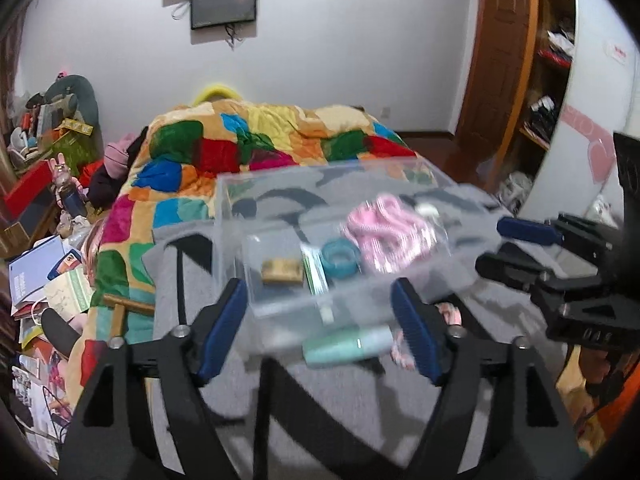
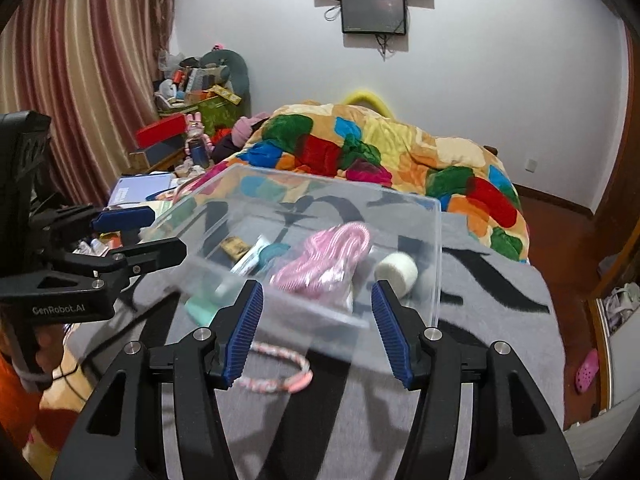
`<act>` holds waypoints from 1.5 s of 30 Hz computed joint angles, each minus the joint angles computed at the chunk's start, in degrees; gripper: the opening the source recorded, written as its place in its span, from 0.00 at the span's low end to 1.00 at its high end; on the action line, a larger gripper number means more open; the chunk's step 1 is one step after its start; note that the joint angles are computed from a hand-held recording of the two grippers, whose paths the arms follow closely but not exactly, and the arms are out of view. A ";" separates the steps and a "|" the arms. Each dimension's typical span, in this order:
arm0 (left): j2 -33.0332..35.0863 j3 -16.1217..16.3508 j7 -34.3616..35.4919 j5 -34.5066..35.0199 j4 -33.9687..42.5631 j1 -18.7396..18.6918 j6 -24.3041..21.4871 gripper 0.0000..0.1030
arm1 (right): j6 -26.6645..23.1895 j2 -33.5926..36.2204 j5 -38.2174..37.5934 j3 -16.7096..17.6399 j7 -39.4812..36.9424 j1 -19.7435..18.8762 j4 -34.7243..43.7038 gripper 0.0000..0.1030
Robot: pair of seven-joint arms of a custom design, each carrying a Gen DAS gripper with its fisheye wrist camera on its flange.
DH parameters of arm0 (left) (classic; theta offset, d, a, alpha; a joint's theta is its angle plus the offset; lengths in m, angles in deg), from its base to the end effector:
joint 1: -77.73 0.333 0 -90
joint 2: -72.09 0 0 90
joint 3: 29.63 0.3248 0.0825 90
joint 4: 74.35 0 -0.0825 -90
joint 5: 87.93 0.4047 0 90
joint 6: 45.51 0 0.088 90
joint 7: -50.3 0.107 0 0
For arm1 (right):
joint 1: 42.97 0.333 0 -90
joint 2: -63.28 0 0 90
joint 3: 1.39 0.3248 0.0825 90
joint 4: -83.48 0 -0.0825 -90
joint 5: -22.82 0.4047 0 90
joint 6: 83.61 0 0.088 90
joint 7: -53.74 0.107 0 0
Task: Organize objects
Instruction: 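Drop mint-green tube in box with left tool while right tool drops bracelet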
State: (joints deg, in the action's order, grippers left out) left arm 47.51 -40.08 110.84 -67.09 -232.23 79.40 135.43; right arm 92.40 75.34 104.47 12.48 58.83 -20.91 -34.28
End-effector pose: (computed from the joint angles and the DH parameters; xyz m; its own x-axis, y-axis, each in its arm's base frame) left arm 0.4166 -0.0971 0.4285 -0.0392 -0.9985 0.0390 -0.6788 -0.0021 -0.7343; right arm 0.5402 0.2868 0.3739 0.6522 -0.7563 -0.0503 -0.5089 -0.3877 -0.7686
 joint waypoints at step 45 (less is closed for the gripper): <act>12.38 15.51 27.66 -22.48 5.43 -23.53 -5.19 0.37 | -7.42 -1.44 -2.60 -1.67 7.52 -2.00 -6.04 0.10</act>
